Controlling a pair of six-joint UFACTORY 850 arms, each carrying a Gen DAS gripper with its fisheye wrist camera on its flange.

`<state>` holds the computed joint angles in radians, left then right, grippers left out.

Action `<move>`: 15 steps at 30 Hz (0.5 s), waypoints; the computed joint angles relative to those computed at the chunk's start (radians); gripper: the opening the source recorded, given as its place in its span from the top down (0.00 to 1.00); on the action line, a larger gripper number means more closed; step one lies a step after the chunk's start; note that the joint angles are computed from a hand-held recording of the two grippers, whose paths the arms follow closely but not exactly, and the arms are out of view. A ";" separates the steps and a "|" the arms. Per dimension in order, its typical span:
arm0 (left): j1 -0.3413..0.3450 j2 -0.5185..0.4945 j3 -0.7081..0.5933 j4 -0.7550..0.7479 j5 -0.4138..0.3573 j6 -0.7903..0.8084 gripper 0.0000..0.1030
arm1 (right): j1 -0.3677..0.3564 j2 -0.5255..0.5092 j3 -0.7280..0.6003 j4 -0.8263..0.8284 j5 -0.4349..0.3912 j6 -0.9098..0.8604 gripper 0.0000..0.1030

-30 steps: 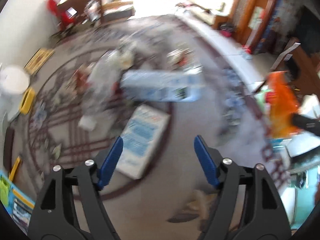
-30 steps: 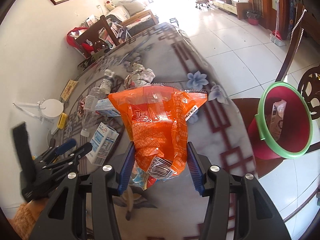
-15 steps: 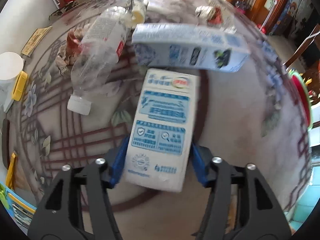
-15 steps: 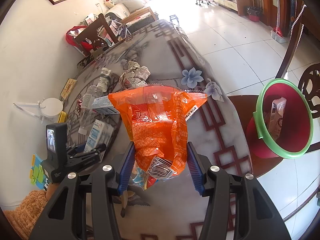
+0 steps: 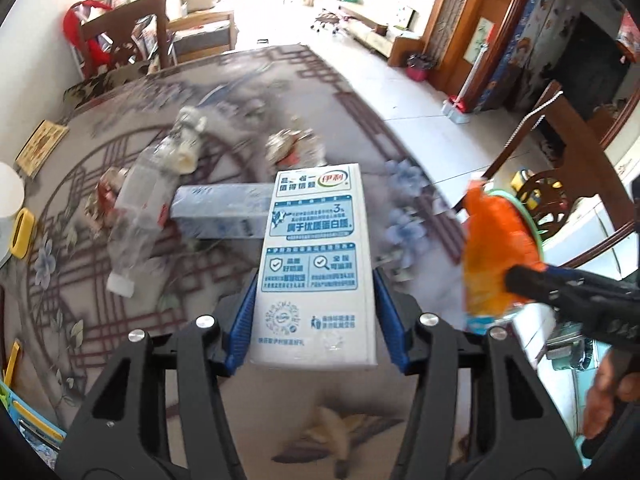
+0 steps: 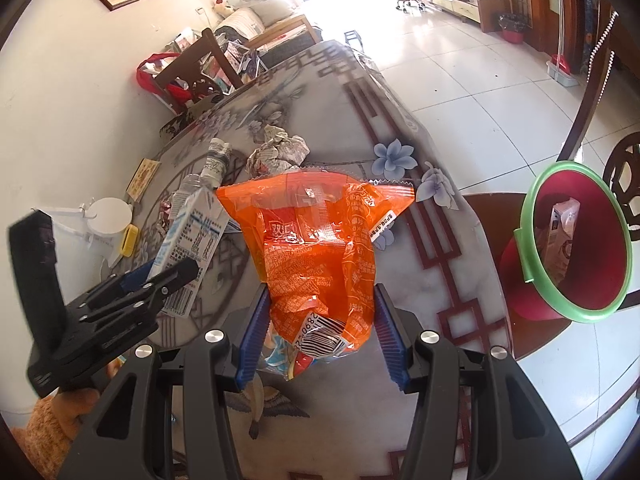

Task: Collect trash
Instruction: 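Drop the orange bag into the red bin with the right gripper while the left drops the Yili carton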

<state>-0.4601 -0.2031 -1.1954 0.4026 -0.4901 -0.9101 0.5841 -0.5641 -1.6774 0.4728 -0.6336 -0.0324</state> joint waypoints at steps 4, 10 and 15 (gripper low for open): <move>-0.015 -0.017 -0.029 -0.010 0.008 -0.006 0.49 | -0.013 0.000 -0.001 0.019 -0.006 -0.021 0.52; -0.043 -0.046 -0.083 0.018 -0.015 -0.032 0.49 | -0.044 0.012 0.014 0.058 -0.001 -0.058 0.52; -0.065 -0.088 -0.145 0.025 -0.038 -0.045 0.49 | -0.086 0.027 0.034 0.082 0.006 -0.085 0.52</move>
<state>-0.5253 -0.2913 -1.3401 0.4277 -0.5277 -0.9553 0.4978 -0.5375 -1.6434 0.5545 -0.6276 -0.1173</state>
